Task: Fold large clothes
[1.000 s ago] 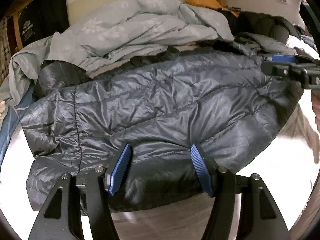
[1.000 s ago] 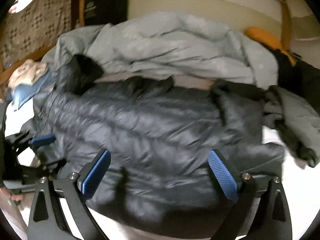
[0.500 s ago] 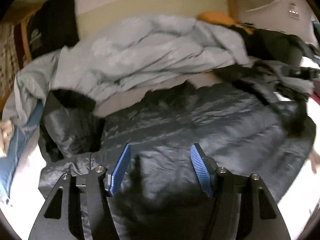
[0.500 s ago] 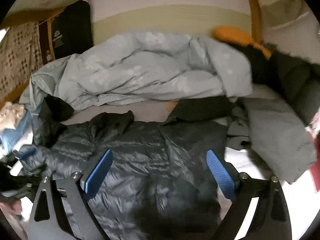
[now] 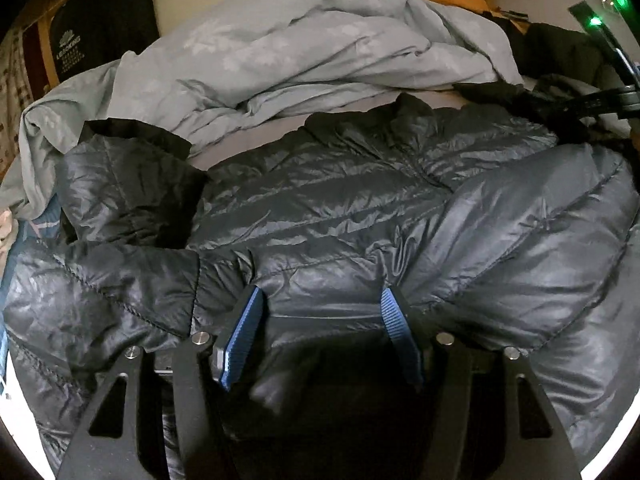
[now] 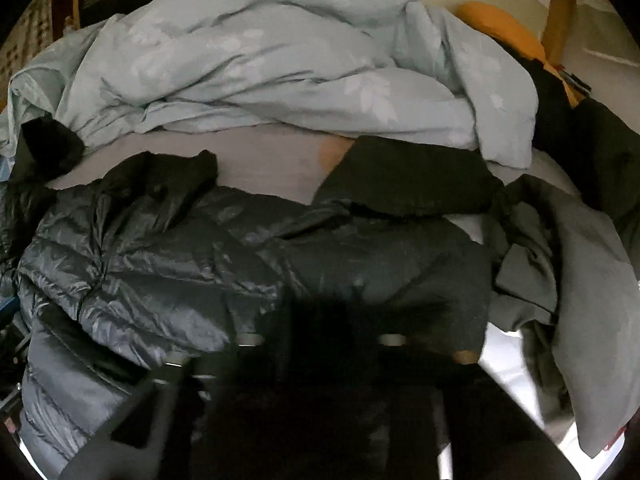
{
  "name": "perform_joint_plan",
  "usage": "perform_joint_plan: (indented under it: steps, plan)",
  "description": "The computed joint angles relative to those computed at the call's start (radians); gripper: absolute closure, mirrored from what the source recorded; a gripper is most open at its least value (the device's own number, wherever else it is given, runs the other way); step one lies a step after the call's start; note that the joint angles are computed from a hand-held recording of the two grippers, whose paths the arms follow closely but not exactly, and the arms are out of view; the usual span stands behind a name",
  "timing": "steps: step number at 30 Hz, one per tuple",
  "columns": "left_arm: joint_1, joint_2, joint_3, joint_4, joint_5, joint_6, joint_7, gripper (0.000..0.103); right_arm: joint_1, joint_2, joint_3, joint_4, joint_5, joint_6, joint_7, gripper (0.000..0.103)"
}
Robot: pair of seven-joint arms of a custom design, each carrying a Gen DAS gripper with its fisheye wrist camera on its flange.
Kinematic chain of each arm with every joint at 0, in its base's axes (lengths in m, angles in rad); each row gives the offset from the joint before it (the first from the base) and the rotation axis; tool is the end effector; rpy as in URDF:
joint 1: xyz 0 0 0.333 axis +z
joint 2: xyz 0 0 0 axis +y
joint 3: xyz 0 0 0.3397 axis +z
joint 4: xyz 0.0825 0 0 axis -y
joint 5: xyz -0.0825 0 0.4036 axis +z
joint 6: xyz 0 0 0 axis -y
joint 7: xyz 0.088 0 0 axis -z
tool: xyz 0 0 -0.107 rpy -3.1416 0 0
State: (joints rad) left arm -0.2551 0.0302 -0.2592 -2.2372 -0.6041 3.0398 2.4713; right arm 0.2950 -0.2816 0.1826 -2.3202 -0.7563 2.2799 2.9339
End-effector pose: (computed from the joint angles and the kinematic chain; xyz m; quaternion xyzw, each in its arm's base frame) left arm 0.5304 -0.2486 0.4490 -0.3322 0.8604 -0.3191 0.2181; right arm 0.4467 0.2180 0.4952 -0.5008 0.7934 -0.3133 0.1469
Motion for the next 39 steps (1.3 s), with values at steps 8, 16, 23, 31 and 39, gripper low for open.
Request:
perform_joint_plan:
  steps: [8,16,23,31,39]
  plan:
    - [0.005,0.002,0.001,0.011,-0.017,-0.026,-0.006,0.041,0.038,-0.265,0.099,-0.146,-0.021,-0.209,0.17,0.1]
    - [0.005,0.002,0.001,0.014,-0.045,-0.033,0.016,0.041,0.158,-0.491,0.129,-0.28,0.144,-0.341,0.173,0.101]
    - [0.004,0.002,0.003,0.015,-0.045,-0.037,0.011,0.041,0.075,-0.431,0.079,-0.219,0.074,-0.085,0.132,0.058]
    - [0.006,0.007,0.004,0.022,-0.019,-0.051,-0.017,0.041,-0.032,-0.085,-0.01,0.018,0.12,0.088,-0.003,0.039]
    - [0.011,0.013,0.001,0.034,-0.063,-0.076,0.01,0.041,-0.138,0.002,-0.12,0.004,0.281,0.222,0.179,0.033]
